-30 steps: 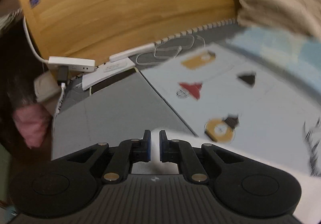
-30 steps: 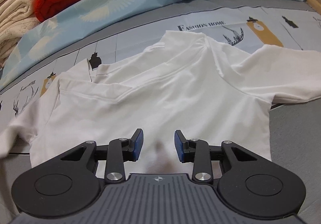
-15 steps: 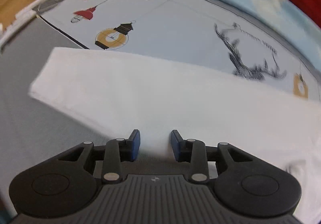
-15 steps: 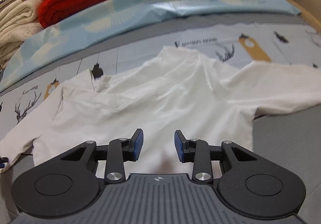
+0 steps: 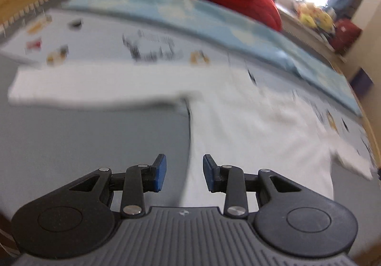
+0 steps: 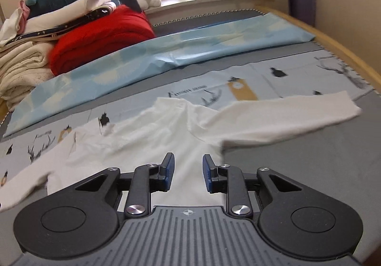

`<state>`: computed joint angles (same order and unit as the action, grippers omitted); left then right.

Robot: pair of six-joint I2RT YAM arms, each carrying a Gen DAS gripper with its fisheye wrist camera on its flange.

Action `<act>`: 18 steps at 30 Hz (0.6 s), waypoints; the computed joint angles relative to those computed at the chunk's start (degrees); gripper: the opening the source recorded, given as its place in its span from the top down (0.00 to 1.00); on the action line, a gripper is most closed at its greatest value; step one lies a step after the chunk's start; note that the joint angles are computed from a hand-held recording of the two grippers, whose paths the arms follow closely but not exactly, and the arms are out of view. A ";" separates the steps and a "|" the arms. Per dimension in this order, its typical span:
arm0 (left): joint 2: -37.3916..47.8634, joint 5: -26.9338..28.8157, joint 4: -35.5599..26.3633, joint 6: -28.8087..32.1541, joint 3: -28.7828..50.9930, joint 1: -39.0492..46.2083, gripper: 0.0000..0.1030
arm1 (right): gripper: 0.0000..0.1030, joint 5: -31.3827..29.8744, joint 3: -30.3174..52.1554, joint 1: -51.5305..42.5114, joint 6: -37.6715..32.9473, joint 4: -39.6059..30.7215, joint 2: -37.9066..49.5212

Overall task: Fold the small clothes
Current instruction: 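Grasp the hem with both grippers and pull it taut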

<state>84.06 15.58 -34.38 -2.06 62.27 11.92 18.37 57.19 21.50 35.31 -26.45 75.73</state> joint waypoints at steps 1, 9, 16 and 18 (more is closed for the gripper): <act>-1.90 -0.07 0.33 0.36 -3.87 0.17 0.64 | 0.74 0.27 -3.38 0.51 0.66 -0.74 -3.52; -5.12 -1.35 2.40 5.10 -16.13 1.03 0.64 | 0.72 -2.95 -27.05 3.46 11.40 -3.29 -16.25; -4.62 -1.37 3.74 6.68 -20.61 2.44 0.64 | 0.69 -7.51 -30.01 0.22 11.66 -1.29 -12.23; -4.80 -1.84 6.10 6.38 -22.55 1.20 0.64 | 0.68 -9.49 -30.43 -0.43 12.81 -0.06 -10.75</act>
<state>79.27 13.73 -28.28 4.32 39.72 13.12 8.88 26.76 21.07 48.12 -26.51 64.98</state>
